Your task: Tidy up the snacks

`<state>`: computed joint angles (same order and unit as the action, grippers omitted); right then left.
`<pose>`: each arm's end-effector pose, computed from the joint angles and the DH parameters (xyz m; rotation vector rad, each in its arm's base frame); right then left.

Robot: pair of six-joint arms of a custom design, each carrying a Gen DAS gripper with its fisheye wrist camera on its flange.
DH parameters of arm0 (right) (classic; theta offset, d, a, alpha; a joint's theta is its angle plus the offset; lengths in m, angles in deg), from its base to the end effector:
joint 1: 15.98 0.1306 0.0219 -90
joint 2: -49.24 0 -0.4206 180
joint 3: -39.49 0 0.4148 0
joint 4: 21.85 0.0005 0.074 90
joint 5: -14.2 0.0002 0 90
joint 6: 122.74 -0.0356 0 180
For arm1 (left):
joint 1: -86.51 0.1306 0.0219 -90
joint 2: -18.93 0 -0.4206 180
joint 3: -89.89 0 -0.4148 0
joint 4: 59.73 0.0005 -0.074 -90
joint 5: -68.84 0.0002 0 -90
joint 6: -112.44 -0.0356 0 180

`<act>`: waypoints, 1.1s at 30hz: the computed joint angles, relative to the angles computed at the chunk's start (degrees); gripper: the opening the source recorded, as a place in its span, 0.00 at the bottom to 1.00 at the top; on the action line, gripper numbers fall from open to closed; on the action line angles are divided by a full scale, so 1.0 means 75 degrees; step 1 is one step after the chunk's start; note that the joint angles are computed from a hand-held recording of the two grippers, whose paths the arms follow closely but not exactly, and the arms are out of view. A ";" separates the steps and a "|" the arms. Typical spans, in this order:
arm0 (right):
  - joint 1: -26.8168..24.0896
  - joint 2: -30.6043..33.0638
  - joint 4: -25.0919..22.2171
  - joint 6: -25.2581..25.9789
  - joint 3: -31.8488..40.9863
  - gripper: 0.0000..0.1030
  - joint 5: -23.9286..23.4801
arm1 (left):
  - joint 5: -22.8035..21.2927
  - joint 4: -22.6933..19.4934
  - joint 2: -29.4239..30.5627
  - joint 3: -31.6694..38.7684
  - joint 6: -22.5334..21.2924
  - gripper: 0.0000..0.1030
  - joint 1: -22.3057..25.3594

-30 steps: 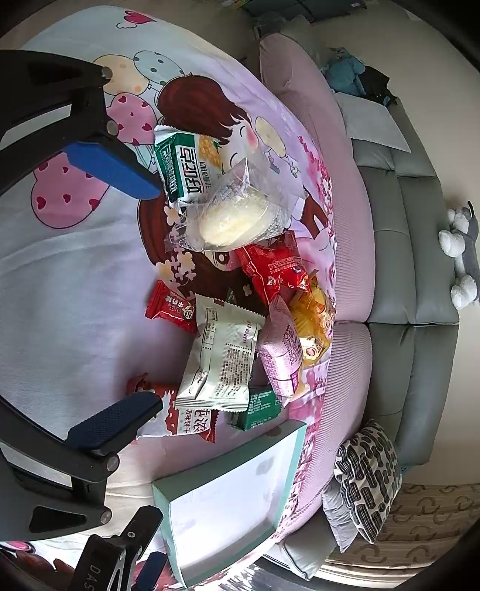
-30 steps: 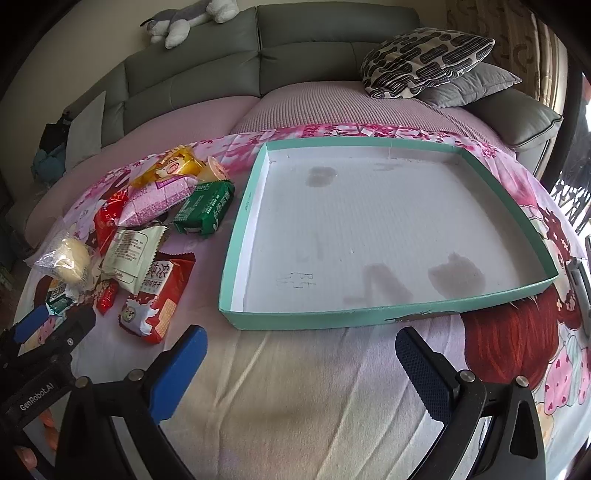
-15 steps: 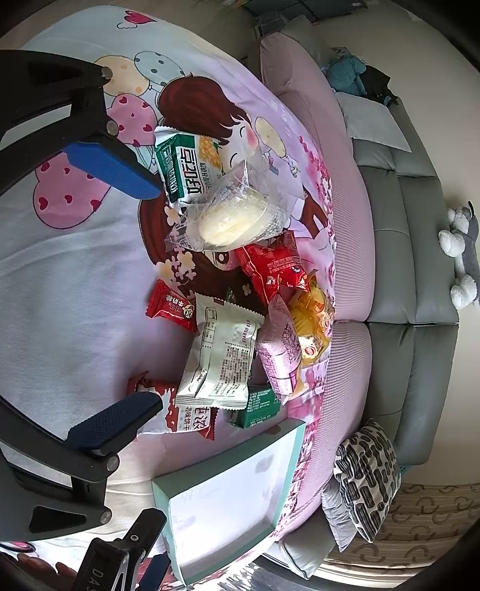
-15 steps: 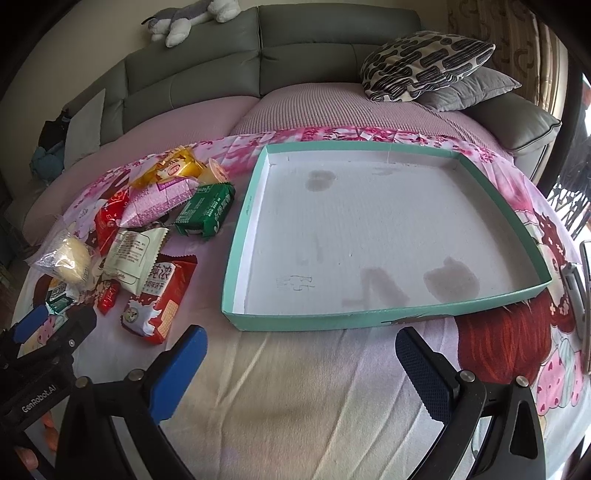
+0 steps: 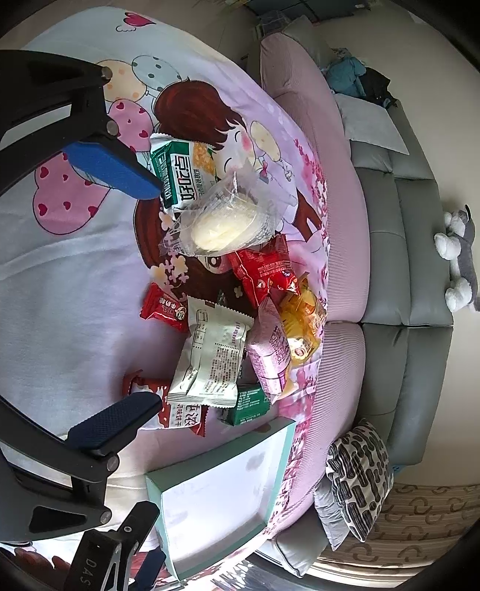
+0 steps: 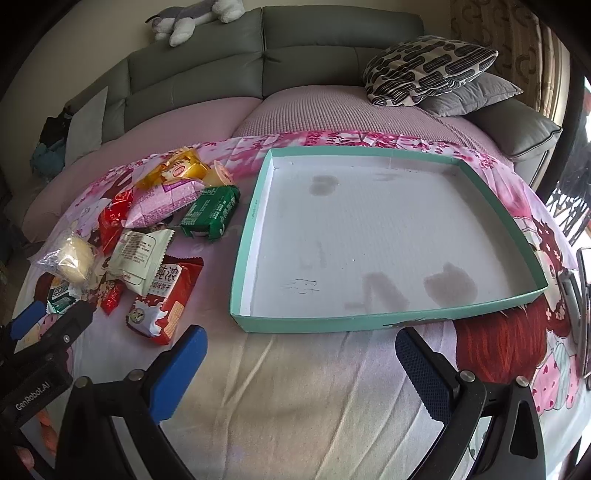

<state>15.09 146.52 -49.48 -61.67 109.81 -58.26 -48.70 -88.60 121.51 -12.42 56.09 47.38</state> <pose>0.4403 0.2522 0.2717 0.0752 2.4608 0.0640 0.4383 -0.3360 0.2813 -0.0762 2.3664 0.0074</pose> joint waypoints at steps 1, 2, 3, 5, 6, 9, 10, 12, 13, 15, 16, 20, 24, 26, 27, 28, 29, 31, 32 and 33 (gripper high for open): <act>0.0004 0.0004 -0.0003 -0.0001 0.0007 1.00 0.0001 | -0.0002 0.0000 0.0003 0.0000 0.0000 1.00 -0.0001; 0.0005 0.0005 0.0002 0.0003 0.0007 1.00 0.0002 | 0.0002 -0.0003 -0.0009 -0.0004 0.0001 1.00 0.0007; 0.0008 0.0004 0.0012 0.0012 0.0003 1.00 0.0004 | 0.0014 -0.0013 -0.0020 0.0000 0.0000 1.00 0.0015; 0.0033 0.0011 0.0005 0.0017 0.0025 1.00 0.0022 | 0.0025 -0.0037 -0.0044 0.0007 -0.0007 1.00 0.0034; 0.0041 0.0016 0.0002 0.0025 0.0035 1.00 0.0019 | 0.0033 -0.0068 -0.0057 0.0023 -0.0009 1.00 0.0048; 0.0061 0.0037 -0.0033 0.0031 0.0082 1.00 0.0026 | 0.0070 -0.0362 -0.0063 0.0153 0.0040 1.00 0.0127; 0.0058 0.0039 -0.0034 0.0041 0.0095 1.00 0.0014 | 0.0085 -0.0615 -0.0041 0.0282 0.0098 1.00 0.0186; 0.0059 0.0072 -0.0037 0.0072 0.0170 1.00 -0.0034 | 0.0165 -0.1039 -0.0001 0.0502 0.0168 1.00 0.0299; 0.0055 0.0092 -0.0034 0.0097 0.0213 1.00 -0.0059 | 0.0185 -0.1207 0.0010 0.0585 0.0201 1.00 0.0344; 0.0064 0.0143 -0.0084 0.0147 0.0347 1.00 -0.0089 | 0.0248 -0.1602 0.0054 0.0818 0.0226 1.00 0.0460; 0.0071 0.0160 -0.0089 0.0173 0.0405 1.00 -0.0090 | 0.0242 -0.1837 0.0085 0.0968 0.0270 1.00 0.0515; 0.0085 0.0196 -0.0103 0.0231 0.0685 1.00 -0.0122 | 0.0288 -0.2253 0.0092 0.1272 0.0444 1.00 0.0689; 0.0091 0.0341 -0.0222 0.0348 0.1100 1.00 -0.0157 | 0.0388 -0.2501 0.0089 0.1446 0.0972 1.00 0.0914; 0.0116 0.0462 -0.0283 0.0469 0.1372 1.00 -0.0138 | 0.0426 -0.2542 0.0085 0.1477 0.1209 1.00 0.1029; 0.0126 0.0514 -0.0301 0.0515 0.1477 1.00 -0.0156 | 0.0439 -0.2546 0.0091 0.1486 0.1305 1.00 0.1075; 0.0139 0.0592 -0.0312 0.0578 0.1615 1.00 -0.0201 | 0.0472 -0.2544 0.0094 0.1486 0.1428 1.00 0.1128; 0.0149 0.0660 -0.0338 0.0613 0.1725 1.00 -0.0234 | 0.0532 -0.2517 0.0103 0.1485 0.1501 1.00 0.1177; 0.0177 0.0859 -0.0426 0.0748 0.2014 1.00 -0.0303 | 0.0708 -0.2405 0.0134 0.1452 0.1634 1.00 0.1278; 0.0194 0.0940 -0.0470 0.0795 0.2118 1.00 -0.0304 | 0.0744 -0.2420 0.0180 0.1472 0.1720 1.00 0.1312; 0.0212 0.1064 -0.0564 0.0860 0.2272 1.00 -0.0303 | 0.0747 -0.2442 0.0230 0.1503 0.1787 1.00 0.1333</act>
